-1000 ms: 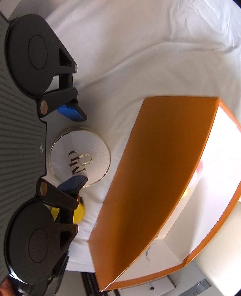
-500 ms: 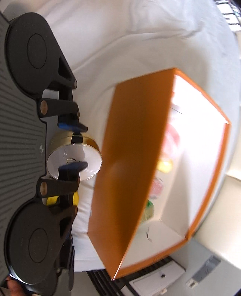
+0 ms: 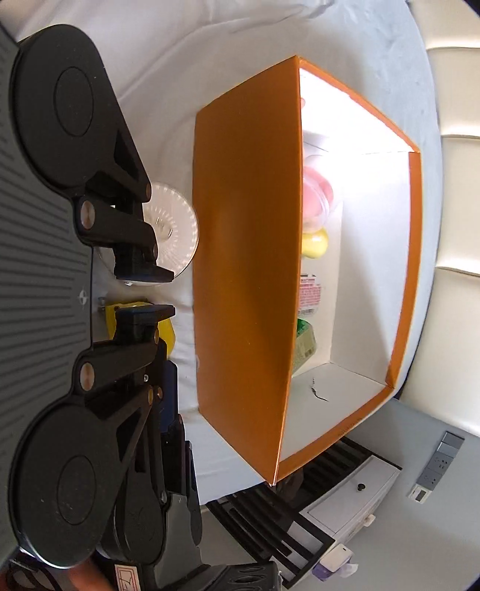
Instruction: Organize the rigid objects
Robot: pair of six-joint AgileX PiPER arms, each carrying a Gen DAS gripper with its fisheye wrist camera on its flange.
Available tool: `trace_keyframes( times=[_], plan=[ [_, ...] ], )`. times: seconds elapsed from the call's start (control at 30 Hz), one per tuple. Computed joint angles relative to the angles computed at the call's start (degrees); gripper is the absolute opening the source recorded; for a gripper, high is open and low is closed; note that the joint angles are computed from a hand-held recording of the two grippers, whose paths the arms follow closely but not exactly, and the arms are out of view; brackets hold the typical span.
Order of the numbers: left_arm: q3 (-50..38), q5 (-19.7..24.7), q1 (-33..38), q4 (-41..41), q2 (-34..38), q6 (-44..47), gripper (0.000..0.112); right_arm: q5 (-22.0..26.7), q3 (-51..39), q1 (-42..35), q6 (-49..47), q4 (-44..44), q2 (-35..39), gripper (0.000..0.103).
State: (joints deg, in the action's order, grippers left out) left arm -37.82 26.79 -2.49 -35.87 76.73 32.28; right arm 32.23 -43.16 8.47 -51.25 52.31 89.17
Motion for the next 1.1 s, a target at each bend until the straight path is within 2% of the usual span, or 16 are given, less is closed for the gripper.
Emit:
trace_keyframes(
  times=[0.07,0.13,0.2,0.27,0.33,0.4,0.43,0.5,0.6,0.67,0.7,0.77,0.87,0.9,0.97,1.1],
  plan=[
    [0.38,-0.74,1.82,-1.32,-0.84,0.08,0.015,-0.34,-0.71,0.36,3.85,-3.20,0.55,0.023],
    [0.52,-1.44,3.97,0.50,-1.41,-4.63,0.031,-0.60,-1.26,1.26,8.35,-6.32,1.03,0.023],
    [-0.56,-0.49,5.75,6.86,-0.51,-14.33,0.046,0.06,-1.45,0.55,8.47,-6.07,1.38,0.024],
    [-2.48,1.65,6.89,11.37,2.02,-21.27,0.053,-0.01,-1.41,0.40,8.55,-6.05,1.43,0.026],
    [-3.88,3.88,7.50,10.90,4.25,-21.11,0.065,-0.30,-1.41,0.78,9.32,-6.60,1.43,0.026],
    [-4.60,4.45,6.12,13.12,6.44,-23.50,0.071,-0.36,-1.92,1.16,10.59,-7.59,1.68,0.027],
    [-5.32,5.14,5.16,16.00,7.53,-26.31,0.079,-0.34,-2.01,1.32,11.16,-8.04,1.70,0.028],
    [-6.69,6.56,5.47,15.05,10.27,-25.83,0.094,-0.44,-2.16,1.58,11.73,-8.46,1.88,0.032],
    [-8.09,10.32,7.26,9.38,13.56,-19.34,0.093,-0.56,-2.61,2.01,12.89,-9.31,2.14,0.032],
    [-7.57,9.48,5.84,10.68,12.76,-19.85,0.088,-0.92,-3.11,2.61,13.79,-9.87,2.62,0.033],
    [-7.12,9.24,5.34,10.43,12.15,-19.23,0.081,-0.96,-3.18,2.68,13.93,-10.00,2.67,0.033],
    [-6.25,8.46,4.10,12.20,10.77,-20.50,0.077,-0.95,-3.20,2.67,13.91,-10.00,2.68,0.034],
    [-4.63,7.15,4.34,11.42,8.19,-19.63,0.063,-0.82,-3.10,2.49,13.48,-9.70,2.65,0.033],
    [-4.30,7.29,4.93,10.52,7.52,-18.59,0.058,-0.76,-3.04,2.43,13.13,-9.52,2.62,0.032],
    [-3.57,6.46,5.29,8.55,6.12,-16.49,0.051,-0.49,-2.79,2.21,11.09,-8.06,2.52,0.022],
    [-1.48,4.31,4.53,6.96,2.24,-12.32,0.040,-1.27,-1.66,2.18,8.42,-6.76,1.35,0.015]
  ],
)
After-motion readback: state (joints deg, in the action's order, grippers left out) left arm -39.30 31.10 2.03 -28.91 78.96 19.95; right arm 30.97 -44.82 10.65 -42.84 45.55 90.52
